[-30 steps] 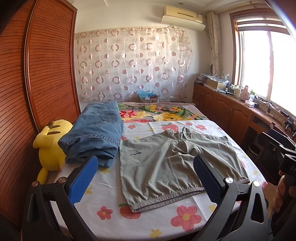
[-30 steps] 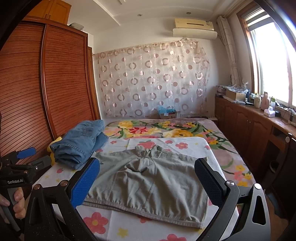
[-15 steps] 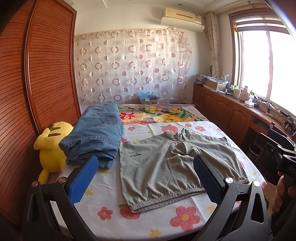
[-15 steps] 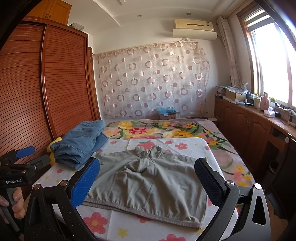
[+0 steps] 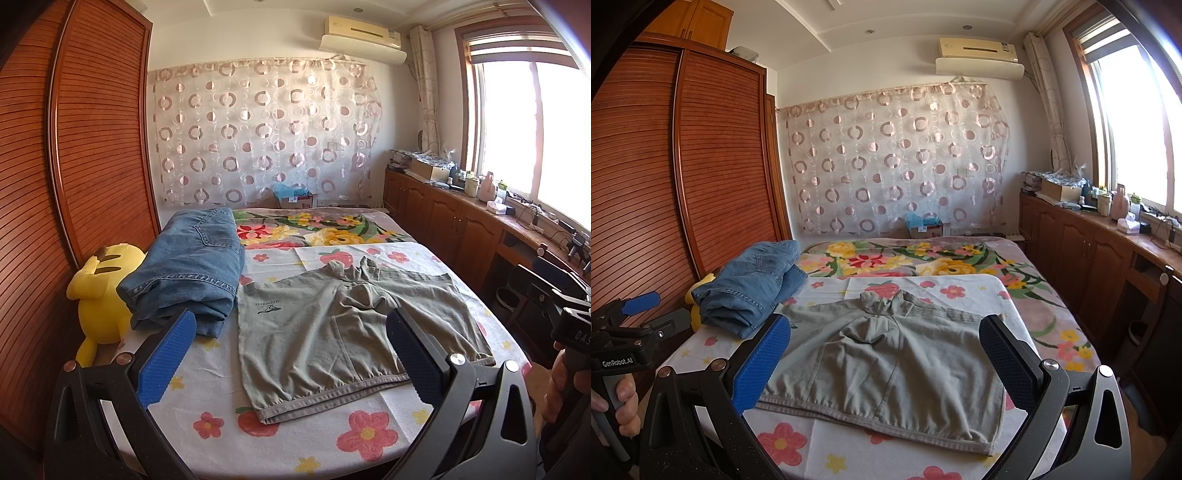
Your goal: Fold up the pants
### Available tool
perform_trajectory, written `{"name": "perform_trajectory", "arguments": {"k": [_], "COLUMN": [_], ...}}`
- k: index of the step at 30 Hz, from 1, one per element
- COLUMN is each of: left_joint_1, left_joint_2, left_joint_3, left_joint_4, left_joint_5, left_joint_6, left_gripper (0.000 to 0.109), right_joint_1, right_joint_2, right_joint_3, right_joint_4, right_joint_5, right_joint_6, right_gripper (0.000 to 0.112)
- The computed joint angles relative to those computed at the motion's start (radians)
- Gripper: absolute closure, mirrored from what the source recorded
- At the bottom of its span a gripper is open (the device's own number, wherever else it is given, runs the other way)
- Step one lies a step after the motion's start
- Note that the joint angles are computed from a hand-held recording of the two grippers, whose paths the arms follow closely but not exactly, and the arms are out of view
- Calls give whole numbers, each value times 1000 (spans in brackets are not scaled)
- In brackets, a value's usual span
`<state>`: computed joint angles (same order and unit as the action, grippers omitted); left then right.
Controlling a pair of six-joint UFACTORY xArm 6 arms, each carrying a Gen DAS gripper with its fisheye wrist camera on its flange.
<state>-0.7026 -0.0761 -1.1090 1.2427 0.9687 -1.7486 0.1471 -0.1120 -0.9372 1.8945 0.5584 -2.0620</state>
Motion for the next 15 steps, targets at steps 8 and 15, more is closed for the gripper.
{"name": "perform_trajectory", "arguments": {"k": [8,15], "left_joint_1": [0,-3], "left_joint_2": [2,0], "left_joint_3": [-1,0], "left_joint_4": [0,1], "left_joint_5": [-1,5], "left_joint_6": [-1,-2], "left_gripper": [6,6], "right_joint_1": [-4,-6], "right_joint_2": [1,1], "right_joint_3": [-2,-3], "right_joint_4": [3,1], "right_joint_5": [3,6], "right_joint_6": [-5,-4], "right_gripper": [10,10]}}
